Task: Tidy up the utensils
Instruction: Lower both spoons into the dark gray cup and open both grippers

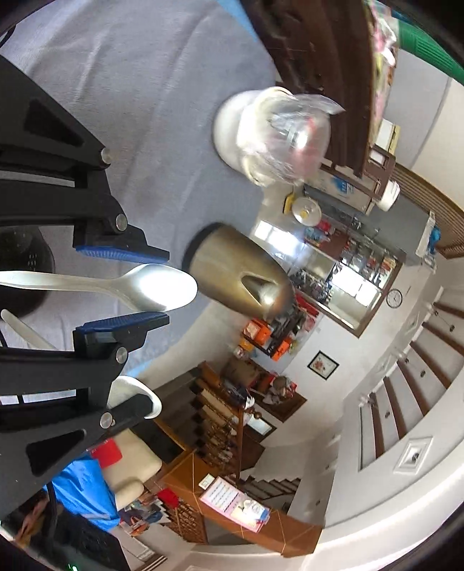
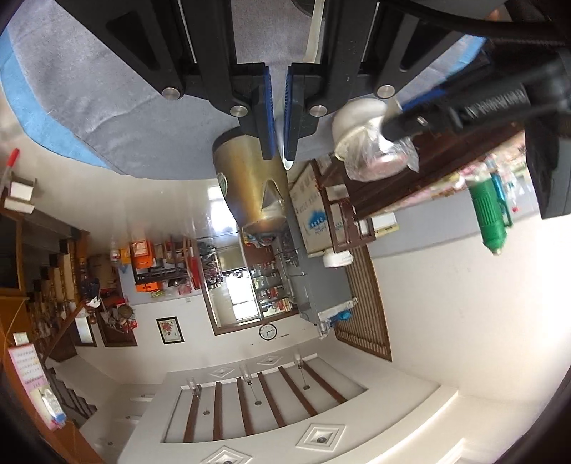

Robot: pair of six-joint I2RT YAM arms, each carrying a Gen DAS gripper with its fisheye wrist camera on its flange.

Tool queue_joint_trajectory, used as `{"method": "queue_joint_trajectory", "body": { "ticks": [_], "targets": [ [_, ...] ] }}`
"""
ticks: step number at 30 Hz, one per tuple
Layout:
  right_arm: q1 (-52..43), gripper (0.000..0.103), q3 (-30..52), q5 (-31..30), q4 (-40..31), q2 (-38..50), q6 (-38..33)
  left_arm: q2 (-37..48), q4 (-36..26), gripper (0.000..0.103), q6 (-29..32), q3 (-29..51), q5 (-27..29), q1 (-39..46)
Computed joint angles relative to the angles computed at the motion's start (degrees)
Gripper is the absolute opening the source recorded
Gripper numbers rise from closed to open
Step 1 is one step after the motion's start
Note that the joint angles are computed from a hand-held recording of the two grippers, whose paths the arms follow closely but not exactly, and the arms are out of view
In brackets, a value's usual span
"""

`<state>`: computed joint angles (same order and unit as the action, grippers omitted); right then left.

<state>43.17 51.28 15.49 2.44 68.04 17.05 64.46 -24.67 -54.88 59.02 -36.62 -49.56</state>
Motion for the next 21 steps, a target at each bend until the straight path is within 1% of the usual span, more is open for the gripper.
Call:
{"method": "queue_joint_trajectory", "body": {
  "ticks": [1,3,6,8,11,13,16,18,19,20,21],
  "targets": [
    [0.3,0.005,-0.2,0.3,0.5,0.5,-0.1,-0.1,1.5,0.029,0.0,-1.6,-0.3,0.0],
    [1.0,0.005,-1.2,0.8,1.8,1.5,-0.5,-0.5,2.6,0.029,-0.8,-3.5,-0.7,-0.5],
    [1.4,0.006,-2.0,0.2,1.8,2.1,-1.2,-1.6,2.3,0.029,-1.7,-5.1,-0.2,-1.2],
    [1.3,0.006,-2.8,-0.9,1.2,1.1,-1.7,-2.1,-0.9,0.029,-2.4,-4.1,-3.0,-3.9],
    [1.3,0.007,-4.4,-2.5,-0.2,-1.2,-2.8,-2.5,-3.1,0.029,-3.0,-4.0,-3.0,-5.8],
    [1.3,0.007,-5.7,-3.9,-2.4,-3.8,-2.8,-3.4,-5.0,0.029,-4.5,-4.1,-4.3,-8.5],
    [0.5,0.008,-6.7,-6.7,-6.9,-7.4,-1.0,-4.4,-9.3,0.029,-7.1,-3.7,-7.2,-12.8],
    [0.3,0.008,-7.6,-7.8,-9.7,-10.7,0.3,-5.4,-13.0,0.030,-10.4,-3.4,-9.4,-16.1],
    [0.2,0.011,-8.0,-8.5,-11.1,-12.5,1.2,-5.9,-14.7,0.032,-12.0,-3.2,-10.3,-17.5],
    [0.1,0.017,-8.2,-9.2,-12.1,-13.7,2.0,-6.5,-17.6,0.034,-14.7,-2.9,-11.7,-19.9],
    [0.1,0.020,-8.4,-9.7,-13.1,-15.0,3.0,-6.8,-20.8,0.035,-18.0,-2.4,-13.5,-22.4]
  ]
}}
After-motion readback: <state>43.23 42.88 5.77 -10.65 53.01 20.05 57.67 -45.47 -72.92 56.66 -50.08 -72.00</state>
